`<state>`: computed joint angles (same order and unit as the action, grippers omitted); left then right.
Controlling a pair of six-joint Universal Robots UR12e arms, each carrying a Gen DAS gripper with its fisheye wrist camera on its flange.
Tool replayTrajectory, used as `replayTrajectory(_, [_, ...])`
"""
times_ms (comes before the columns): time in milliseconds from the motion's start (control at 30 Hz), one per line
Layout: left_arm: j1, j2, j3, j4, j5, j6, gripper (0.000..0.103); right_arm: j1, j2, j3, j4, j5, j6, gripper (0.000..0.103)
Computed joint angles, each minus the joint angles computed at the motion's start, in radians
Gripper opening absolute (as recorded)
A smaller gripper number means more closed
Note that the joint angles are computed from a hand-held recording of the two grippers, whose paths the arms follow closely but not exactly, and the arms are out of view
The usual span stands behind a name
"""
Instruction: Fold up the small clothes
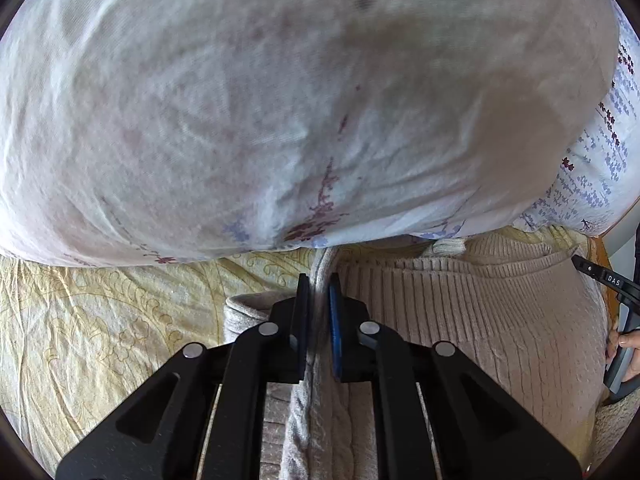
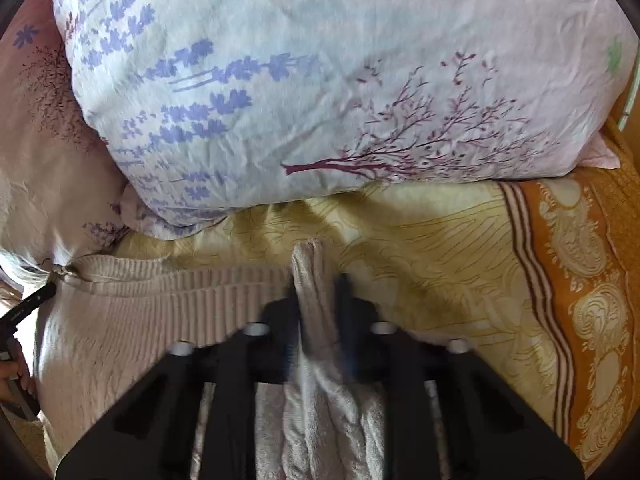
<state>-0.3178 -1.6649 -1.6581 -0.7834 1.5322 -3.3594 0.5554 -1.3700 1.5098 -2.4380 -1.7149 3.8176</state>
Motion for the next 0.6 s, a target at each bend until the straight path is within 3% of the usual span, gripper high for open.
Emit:
replayTrajectory(133, [0.010, 0.026, -0.034, 0.126, 0.020, -0.041, 0.006, 0.015, -0.028, 0.052, -0.153, -0.117, 0.073, 0.008])
replayTrajectory(300, [-0.012, -0.014, 0.011, 0.020, 0.098, -0.029, 0.006, 0.001, -0.013, 0.018, 0.035, -0.105, 0.095, 0.008])
replayTrajectory(367, [-0.020, -0.023, 0.016, 0.005, 0.122, -0.038, 0.011, 0.009, -0.010, 0.012, 0.055, -0.131, 0.098, 0.010])
replayTrajectory(400, [-0.019, -0.021, 0.016, 0.004, 0.118, -0.043, 0.012, 0.012, -0.014, 0.012, 0.053, -0.133, 0.102, 0.014])
replayTrajectory(433, [-0.013, -0.013, 0.011, 0.007, 0.094, -0.053, 0.014, 0.016, -0.019, 0.009, 0.062, -0.141, 0.113, 0.029])
replayTrajectory(467, [-0.004, 0.000, 0.002, 0.015, 0.066, -0.065, 0.027, 0.023, -0.024, 0.003, 0.075, -0.158, 0.124, 0.054])
replayTrajectory(500, [0.008, 0.017, -0.013, 0.033, 0.032, -0.076, 0.034, 0.041, -0.025, -0.005, 0.072, -0.190, 0.137, 0.064])
replayTrajectory(567, [0.036, 0.060, -0.058, 0.095, -0.039, -0.094, 0.058, 0.060, -0.047, 0.026, -0.025, -0.214, 0.112, 0.075])
replayTrajectory(600, [0.052, 0.083, -0.083, 0.124, -0.075, -0.106, 0.065, 0.067, -0.056, 0.038, -0.066, -0.198, 0.102, 0.079])
